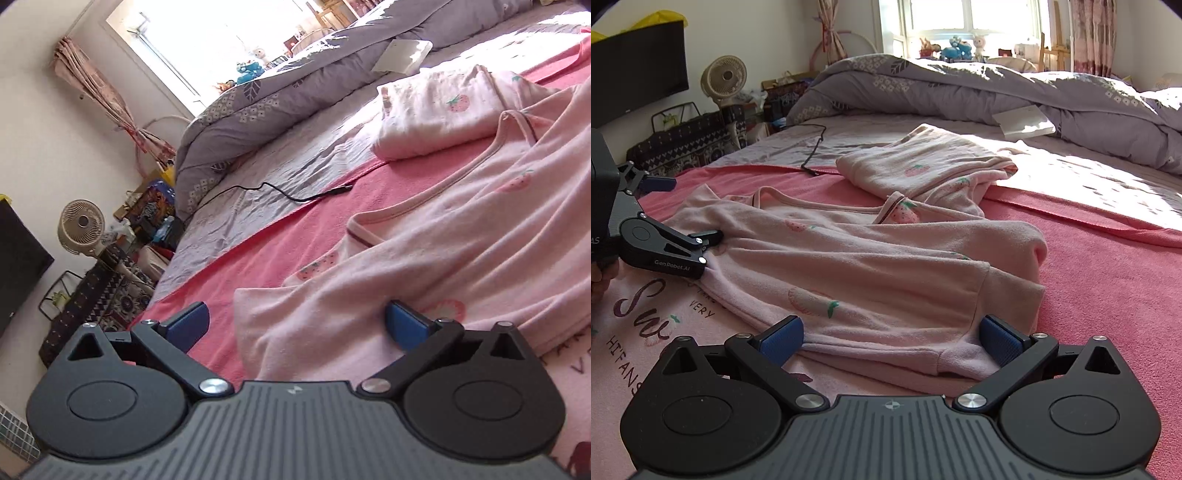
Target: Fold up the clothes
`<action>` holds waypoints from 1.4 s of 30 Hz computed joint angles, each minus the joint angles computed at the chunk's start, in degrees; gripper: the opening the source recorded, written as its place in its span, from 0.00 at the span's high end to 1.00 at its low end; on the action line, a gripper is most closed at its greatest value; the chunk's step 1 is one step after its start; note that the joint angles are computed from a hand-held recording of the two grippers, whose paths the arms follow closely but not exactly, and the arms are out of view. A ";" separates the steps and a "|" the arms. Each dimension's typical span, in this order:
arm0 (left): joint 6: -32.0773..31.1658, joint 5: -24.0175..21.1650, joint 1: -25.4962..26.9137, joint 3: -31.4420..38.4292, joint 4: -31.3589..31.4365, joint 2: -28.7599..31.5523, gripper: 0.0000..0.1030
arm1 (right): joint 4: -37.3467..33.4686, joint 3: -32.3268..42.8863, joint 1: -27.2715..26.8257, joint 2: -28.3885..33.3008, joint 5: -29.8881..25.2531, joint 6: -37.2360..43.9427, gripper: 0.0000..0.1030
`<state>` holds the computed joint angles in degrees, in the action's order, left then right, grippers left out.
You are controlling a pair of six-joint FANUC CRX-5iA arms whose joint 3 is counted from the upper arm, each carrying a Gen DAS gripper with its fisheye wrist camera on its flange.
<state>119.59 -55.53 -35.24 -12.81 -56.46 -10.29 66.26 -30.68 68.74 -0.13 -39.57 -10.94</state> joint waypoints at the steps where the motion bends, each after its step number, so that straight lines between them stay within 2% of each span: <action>1: -0.52 1.35 1.75 -0.24 2.13 -0.40 0.00 | 0.01 -0.03 -0.02 -0.02 0.04 0.02 0.00; 3: -0.82 2.50 3.49 -0.36 4.16 -0.67 0.00 | 0.01 -0.06 -0.08 -0.05 0.13 0.05 0.00; 6: -0.27 1.42 2.28 -0.16 2.16 -0.49 0.00 | 0.05 -0.12 -0.16 -0.09 0.26 0.02 0.00; 8: -1.08 1.88 3.19 -0.48 3.36 -1.15 0.00 | 0.05 -0.13 -0.23 -0.10 0.36 0.05 0.00; 14: -5.34 7.32 13.48 -3.14 18.06 -5.26 0.00 | -0.19 0.07 -0.14 0.02 0.21 0.23 0.00; 15: -3.43 6.23 13.73 -2.83 17.23 -5.23 0.00 | -0.27 0.12 -0.13 0.04 0.17 0.32 0.00; 18: 6.58 -1.84 9.77 -0.21 6.59 -2.79 0.00 | -0.34 0.16 -0.12 0.07 0.13 0.41 0.00; 22: 12.47 -12.86 4.98 2.07 -3.64 1.38 0.01 | -0.52 0.28 -0.07 0.15 0.03 0.57 0.00; 25: 14.66 -14.37 3.43 1.47 -5.22 0.17 0.02 | -0.54 0.28 0.01 0.13 -0.04 0.55 0.00; 30: 13.14 -12.87 -4.71 0.00 -8.90 -3.48 0.02 | -0.59 0.24 0.01 0.03 0.01 0.58 0.00; 34: 12.64 -9.59 -9.90 -0.27 -9.44 -5.72 0.02 | -0.61 0.17 -0.02 -0.06 0.05 0.61 0.00; 36: 10.53 -6.00 -9.53 -0.30 -6.12 -6.51 0.02 | -0.63 0.19 -0.01 -0.05 0.04 0.62 0.00; 39: 4.09 -0.50 -5.91 -0.67 2.84 -6.71 0.02 | -0.62 0.22 0.00 -0.01 0.03 0.59 0.00; 40: 2.61 0.22 -5.35 -0.81 4.40 -6.18 0.02 | -0.62 0.22 0.00 -0.01 0.03 0.59 0.00; 42: 1.35 -1.20 -5.53 -0.57 4.82 -3.84 0.02 | -0.63 0.24 0.00 0.00 0.04 0.59 0.00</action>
